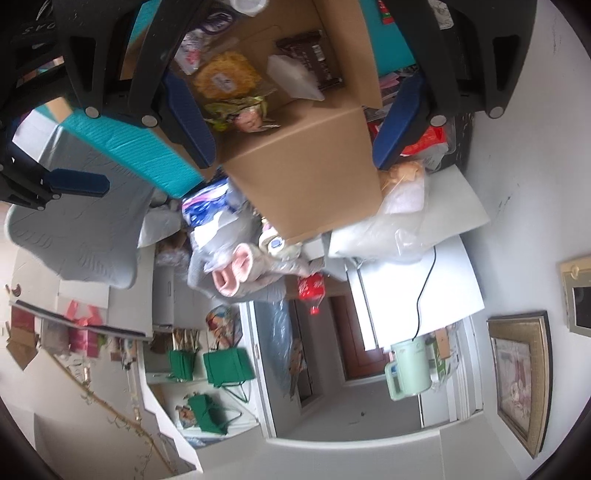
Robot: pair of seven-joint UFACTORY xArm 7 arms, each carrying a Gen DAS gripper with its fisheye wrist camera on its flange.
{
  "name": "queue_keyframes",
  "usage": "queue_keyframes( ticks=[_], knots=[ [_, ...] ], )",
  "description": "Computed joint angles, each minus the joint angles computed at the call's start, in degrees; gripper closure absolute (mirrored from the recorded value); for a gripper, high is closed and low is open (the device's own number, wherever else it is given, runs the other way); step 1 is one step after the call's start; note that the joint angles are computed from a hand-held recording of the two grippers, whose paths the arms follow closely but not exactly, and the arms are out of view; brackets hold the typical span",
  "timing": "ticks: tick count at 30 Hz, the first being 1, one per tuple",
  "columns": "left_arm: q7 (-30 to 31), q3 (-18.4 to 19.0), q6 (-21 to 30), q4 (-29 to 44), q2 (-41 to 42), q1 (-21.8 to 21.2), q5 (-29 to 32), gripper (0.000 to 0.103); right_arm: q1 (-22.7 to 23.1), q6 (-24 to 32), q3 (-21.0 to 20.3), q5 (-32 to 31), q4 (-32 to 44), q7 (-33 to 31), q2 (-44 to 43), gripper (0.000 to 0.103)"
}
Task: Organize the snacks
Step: 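Open the right tool dropping the snack bag into the box while the left tool releases the clear bag, then withdraw both tools from the box toward the white bag and tan box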
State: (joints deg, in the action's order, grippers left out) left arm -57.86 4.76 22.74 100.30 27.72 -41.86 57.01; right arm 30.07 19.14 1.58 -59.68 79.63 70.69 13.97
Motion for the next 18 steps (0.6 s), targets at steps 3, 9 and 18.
queue_keyframes(
  ticks=[3, 9, 18],
  knots=[
    [-1.25, -0.34, -1.43, -2.40, -2.36, -0.58, 1.06, 0.015, 0.80, 3.20, 0.52, -3.19, -2.78, 2.81, -4.09, 0.024],
    [-5.12, -2.12, -2.58, -6.77, -6.97, -1.24, 5.95, 0.015, -0.89, 9.45, 5.27, -8.13, -8.59, 7.23, -11.87, 0.024],
    [-10.17, -7.51, -4.71, -12.27, -11.40, -0.90, 12.31, 0.015, -5.07, 17.51, 13.53, -8.68, -19.06, 13.06, -23.48, 0.024]
  ],
)
